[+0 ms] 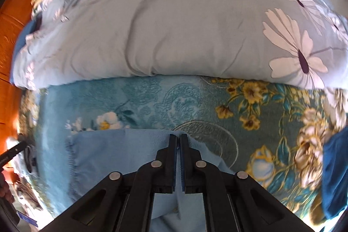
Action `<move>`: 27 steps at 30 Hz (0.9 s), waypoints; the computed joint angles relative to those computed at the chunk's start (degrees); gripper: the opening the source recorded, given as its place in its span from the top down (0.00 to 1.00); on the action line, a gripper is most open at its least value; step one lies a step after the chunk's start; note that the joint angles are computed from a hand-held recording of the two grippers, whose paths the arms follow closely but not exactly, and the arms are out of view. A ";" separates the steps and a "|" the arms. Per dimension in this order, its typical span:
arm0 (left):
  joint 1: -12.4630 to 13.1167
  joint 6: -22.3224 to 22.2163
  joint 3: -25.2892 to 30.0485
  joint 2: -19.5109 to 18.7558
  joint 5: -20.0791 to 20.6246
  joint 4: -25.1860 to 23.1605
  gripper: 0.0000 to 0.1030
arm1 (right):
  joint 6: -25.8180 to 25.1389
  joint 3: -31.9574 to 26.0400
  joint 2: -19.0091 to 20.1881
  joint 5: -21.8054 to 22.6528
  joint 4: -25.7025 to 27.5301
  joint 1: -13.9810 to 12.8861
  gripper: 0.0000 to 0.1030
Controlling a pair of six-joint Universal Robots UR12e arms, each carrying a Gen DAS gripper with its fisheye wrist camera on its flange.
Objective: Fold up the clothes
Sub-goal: 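Hold the sweatpants up with both grippers and carry them over the blanket, then lower the sweatpants flat onto the blanket with both grippers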
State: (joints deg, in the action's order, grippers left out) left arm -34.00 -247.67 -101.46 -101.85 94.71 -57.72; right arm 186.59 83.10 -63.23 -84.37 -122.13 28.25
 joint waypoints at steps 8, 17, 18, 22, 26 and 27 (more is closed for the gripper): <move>0.74 7.04 -2.26 -3.11 -8.48 5.44 0.88 | -1.37 -3.93 4.25 -2.33 4.52 0.53 0.96; 0.42 13.84 -1.04 -6.73 -9.47 4.60 0.56 | -2.05 -1.59 2.82 -0.36 1.90 0.94 0.57; 0.51 13.65 -1.08 -6.95 -9.79 4.63 0.54 | -2.62 -0.41 1.93 0.01 0.69 0.45 0.51; 0.81 15.89 -1.00 -7.73 -10.62 4.53 0.51 | -3.16 2.91 -1.21 -2.47 -1.97 -0.94 0.33; 0.95 17.25 -0.45 -8.67 -11.17 3.97 0.47 | 0.36 8.18 -5.69 -4.21 1.26 -2.25 0.22; 0.94 17.35 -0.28 -8.93 -11.31 3.84 0.47 | 1.02 9.51 -6.67 -4.45 2.62 -2.48 0.22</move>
